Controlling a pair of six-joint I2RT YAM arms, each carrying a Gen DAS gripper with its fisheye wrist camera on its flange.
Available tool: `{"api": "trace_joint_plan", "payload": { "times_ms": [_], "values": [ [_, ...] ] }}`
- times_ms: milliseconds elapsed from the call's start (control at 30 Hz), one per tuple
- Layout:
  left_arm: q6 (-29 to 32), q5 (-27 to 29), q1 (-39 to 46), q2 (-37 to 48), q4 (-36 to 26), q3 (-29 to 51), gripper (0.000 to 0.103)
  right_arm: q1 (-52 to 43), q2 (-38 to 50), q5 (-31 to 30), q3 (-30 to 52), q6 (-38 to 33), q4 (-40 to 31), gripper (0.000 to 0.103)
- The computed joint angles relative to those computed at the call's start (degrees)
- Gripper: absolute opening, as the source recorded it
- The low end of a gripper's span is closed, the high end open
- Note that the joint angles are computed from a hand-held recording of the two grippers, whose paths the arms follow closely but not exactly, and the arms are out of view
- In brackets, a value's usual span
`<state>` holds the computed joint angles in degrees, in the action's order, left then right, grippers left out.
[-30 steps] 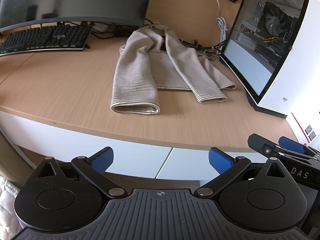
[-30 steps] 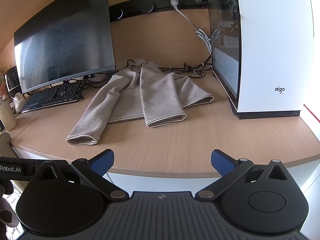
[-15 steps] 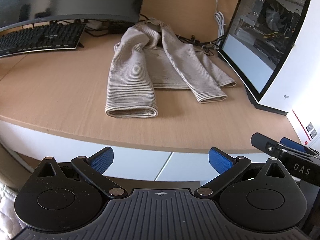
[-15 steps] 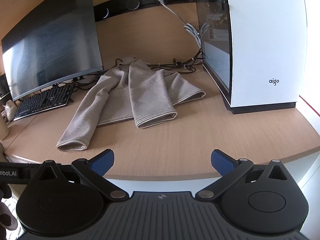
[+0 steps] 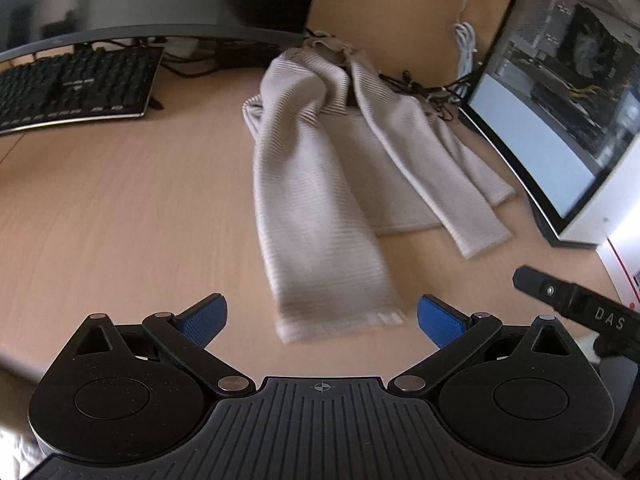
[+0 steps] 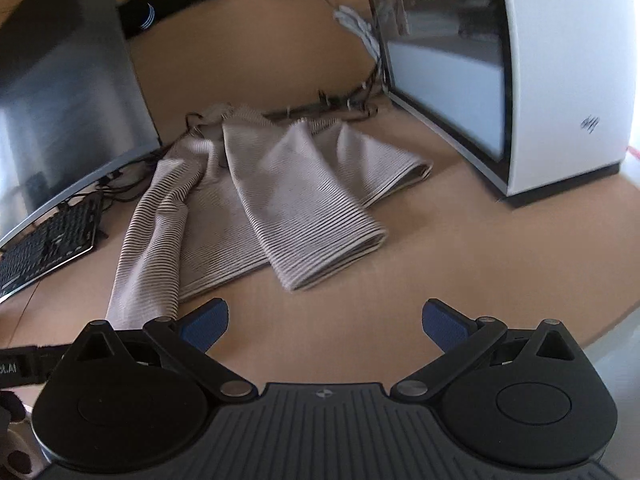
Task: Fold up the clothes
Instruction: 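Move both open grippers down toward the crumpled striped sweater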
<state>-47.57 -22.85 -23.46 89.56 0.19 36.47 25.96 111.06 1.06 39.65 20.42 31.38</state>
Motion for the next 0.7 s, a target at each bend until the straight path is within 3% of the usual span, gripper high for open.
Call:
{"api": "trace_joint_plan", "payload": {
  "times_ms": [100, 200, 333, 533, 700],
  "values": [
    [5.5, 8.2, 8.4, 0.8, 3.8, -0.3, 0.103, 4.3, 1.3, 4.7, 5.9, 3.1, -7.0, 0.103],
    [10.1, 16.4, 15.6, 2.2, 3.9, 1.6, 0.103, 7.6, 1.3, 7.9, 10.6, 5.9, -13.7, 0.103],
    [16.4, 23.0, 20.7, 5.2, 3.5, 6.4, 0.103, 9.9, 0.4, 10.0, 14.9, 8.6, -20.3, 0.103],
    [19.9, 28.6, 21.8, 13.3, 2.0, 17.3, 0.103, 9.0, -0.7, 12.6, 17.6, 9.2, -26.7, 0.103],
    [20.7, 26.4, 19.4, 18.8, 0.9, 24.6, 0.103, 4.7, -0.6, 9.1, 18.2, 7.0, -26.6, 0.103]
  ]
}}
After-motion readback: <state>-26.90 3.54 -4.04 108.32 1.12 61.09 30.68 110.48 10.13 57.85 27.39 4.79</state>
